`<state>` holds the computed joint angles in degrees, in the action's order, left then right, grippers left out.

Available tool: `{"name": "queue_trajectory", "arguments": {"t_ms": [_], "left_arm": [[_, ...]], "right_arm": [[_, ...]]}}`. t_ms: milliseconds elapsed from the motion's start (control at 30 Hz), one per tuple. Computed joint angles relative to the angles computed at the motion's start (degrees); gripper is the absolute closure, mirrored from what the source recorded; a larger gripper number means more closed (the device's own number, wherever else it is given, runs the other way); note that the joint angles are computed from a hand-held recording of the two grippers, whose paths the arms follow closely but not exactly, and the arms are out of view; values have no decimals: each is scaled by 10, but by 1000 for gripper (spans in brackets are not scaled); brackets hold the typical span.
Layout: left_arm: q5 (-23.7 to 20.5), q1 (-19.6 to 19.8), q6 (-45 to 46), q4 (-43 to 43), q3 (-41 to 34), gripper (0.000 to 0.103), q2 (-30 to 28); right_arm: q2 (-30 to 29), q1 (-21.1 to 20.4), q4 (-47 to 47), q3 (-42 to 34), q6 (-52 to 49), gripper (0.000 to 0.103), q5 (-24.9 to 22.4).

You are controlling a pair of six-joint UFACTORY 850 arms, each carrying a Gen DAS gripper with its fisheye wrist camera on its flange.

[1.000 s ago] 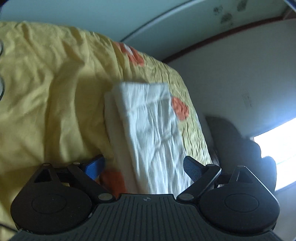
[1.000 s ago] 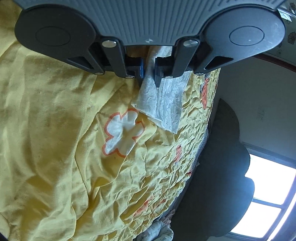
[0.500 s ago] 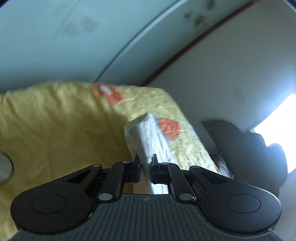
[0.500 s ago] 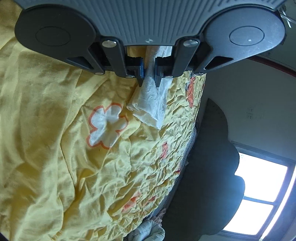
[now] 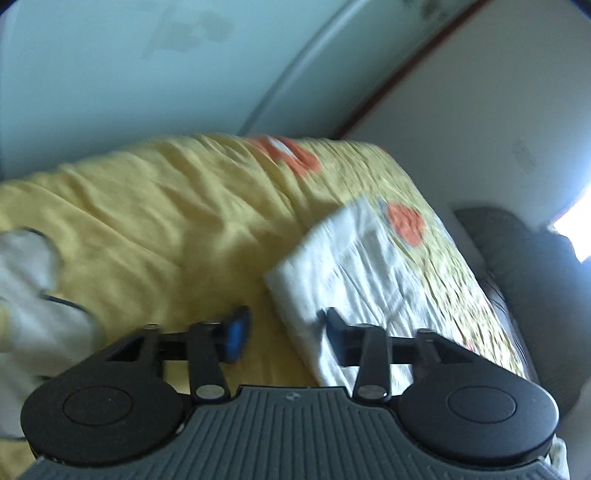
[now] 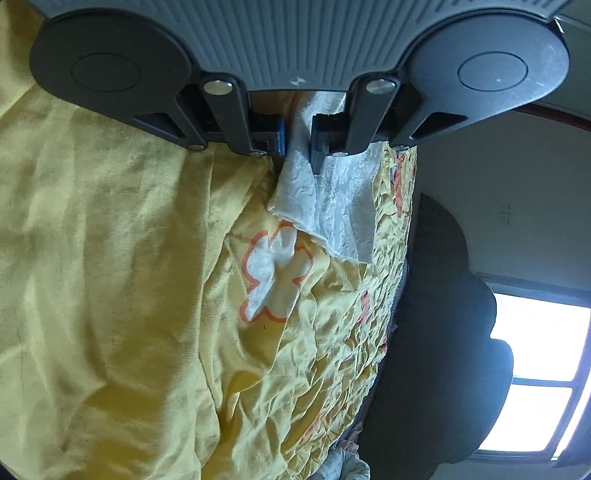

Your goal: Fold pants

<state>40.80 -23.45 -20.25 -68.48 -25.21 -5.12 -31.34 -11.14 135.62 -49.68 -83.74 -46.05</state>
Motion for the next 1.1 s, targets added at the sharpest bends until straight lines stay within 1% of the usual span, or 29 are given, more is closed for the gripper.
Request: {"name": "queue_trajectory", "arguments": {"t_ms": [33,67,100,167,200,233,267,300,333,367,400,467,500,533,567,600,667,700,733,767,800,833,867,900,933,967,1000,1100], "left_arm": [[23,-16,45,-60,-3,40,11],[59,-40,80,-107,-7,37,15],[85,-54,112,-130,-14,35,21],[115,-69,154,-134,-33,32,26],[114,-68,164,-106,-45,27,25],[103,-64,178,-72,-58,19,21],[84,-60,202,-38,-75,16,14],[69,-57,228,-11,-95,16,0],[61,-58,245,15,-110,16,-14],[38,-52,257,53,-130,15,-34],[6,-45,270,81,-151,15,-53],[-76,-25,265,162,-196,15,-97],[-107,-20,266,186,-217,16,-120],[-129,-20,280,186,-238,18,-142],[-148,-20,293,188,-258,18,-165],[-158,-25,310,182,-272,18,-181],[-174,-24,342,168,-297,20,-214],[-183,-19,351,170,-311,20,-227],[-188,-10,339,196,-326,20,-244],[-193,-10,346,199,-337,19,-251],[-199,-9,365,186,-348,19,-256],[-210,-6,385,175,-360,18,-261],[-222,-1,384,186,-378,18,-275],[-230,0,392,184,-387,18,-279],[-236,1,410,173,-402,18,-290],[-242,3,435,157,-417,18,-302],[-243,2,479,121,-437,18,-317],[-212,-2,600,30,-477,17,-353]], "right_arm": [[3,0,4,4,-2,91,0],[8,-1,10,9,-6,90,8],[20,3,32,17,-23,89,22],[50,19,139,37,-120,85,56],[63,28,197,40,-180,80,75],[76,32,235,38,-240,77,90],[80,32,250,33,-293,68,93],[81,29,240,22,-323,51,96],[79,22,207,9,-329,44,94],[69,15,149,-15,-333,33,84],[53,10,89,-41,-333,29,78],[15,8,-31,-110,-299,29,100],[-7,7,-91,-144,-269,29,113],[-30,9,-151,-179,-233,29,125],[-49,11,-211,-210,-186,29,143],[-66,12,-270,-238,-138,29,157],[-95,18,-382,-282,-59,29,162],[-105,21,-411,-296,-43,29,159],[-115,25,-447,-310,-26,29,152],[-122,31,-471,-320,-19,30,151],[-128,37,-497,-328,-10,48,157],[-130,45,-513,-330,-9,61,179],[-128,46,-505,-328,-29,68,181],[-131,43,-501,-331,-24,78,169],[-134,39,-495,-333,-21,81,162],[-137,35,-489,-337,-11,86,155],[-138,32,-474,-336,-12,91,150],[-133,25,-397,-322,-45,94,141]]}}
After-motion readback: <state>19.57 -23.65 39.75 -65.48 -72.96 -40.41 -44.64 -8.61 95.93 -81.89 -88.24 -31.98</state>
